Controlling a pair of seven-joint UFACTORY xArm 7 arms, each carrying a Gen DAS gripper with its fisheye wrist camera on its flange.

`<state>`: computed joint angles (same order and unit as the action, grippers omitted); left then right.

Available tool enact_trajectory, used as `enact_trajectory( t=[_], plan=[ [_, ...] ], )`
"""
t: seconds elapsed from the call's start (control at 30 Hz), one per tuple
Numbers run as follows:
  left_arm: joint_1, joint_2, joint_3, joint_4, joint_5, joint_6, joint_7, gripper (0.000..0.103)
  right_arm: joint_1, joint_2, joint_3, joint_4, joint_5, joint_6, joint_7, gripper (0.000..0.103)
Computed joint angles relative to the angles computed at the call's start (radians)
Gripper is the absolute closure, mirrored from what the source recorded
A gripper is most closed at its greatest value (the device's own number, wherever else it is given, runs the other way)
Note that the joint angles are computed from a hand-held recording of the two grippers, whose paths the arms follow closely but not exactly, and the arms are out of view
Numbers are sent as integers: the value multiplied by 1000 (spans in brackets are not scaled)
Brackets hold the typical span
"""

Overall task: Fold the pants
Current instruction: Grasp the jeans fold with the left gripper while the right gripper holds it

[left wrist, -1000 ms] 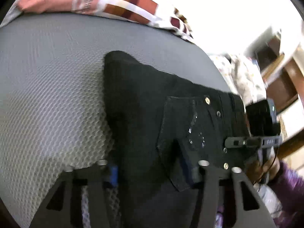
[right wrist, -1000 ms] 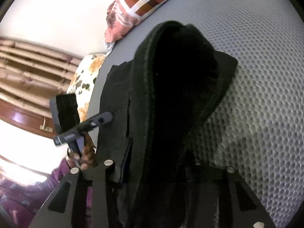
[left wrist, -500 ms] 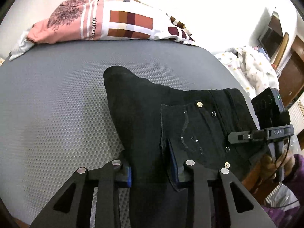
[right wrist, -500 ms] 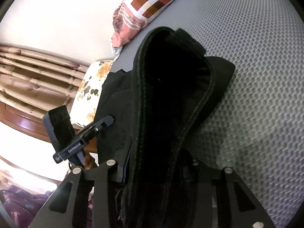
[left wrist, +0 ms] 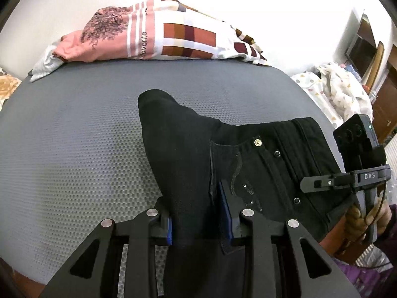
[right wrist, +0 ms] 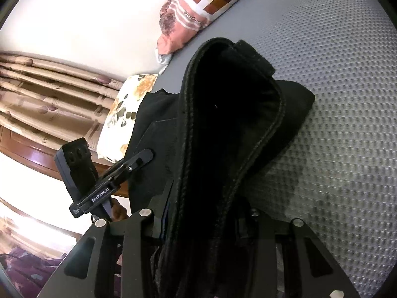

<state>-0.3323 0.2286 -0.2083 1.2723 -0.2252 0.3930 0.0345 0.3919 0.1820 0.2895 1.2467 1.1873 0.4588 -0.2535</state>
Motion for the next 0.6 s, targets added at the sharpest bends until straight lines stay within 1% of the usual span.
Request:
enact_trajectory(
  t=[0.33, 0.47, 0.6],
  plan=[
    [9, -22, 30, -10, 54, -4, -40, 73, 4, 88, 26, 105, -40, -3, 21, 67],
    [22, -22, 41, -5, 68, -2, -51, 73, 3, 145, 39, 180, -86, 5, 45, 67],
    [40, -17, 53, 4, 82, -3, -58, 73, 7, 221, 51, 282, -166, 23, 98, 67]
  ],
)
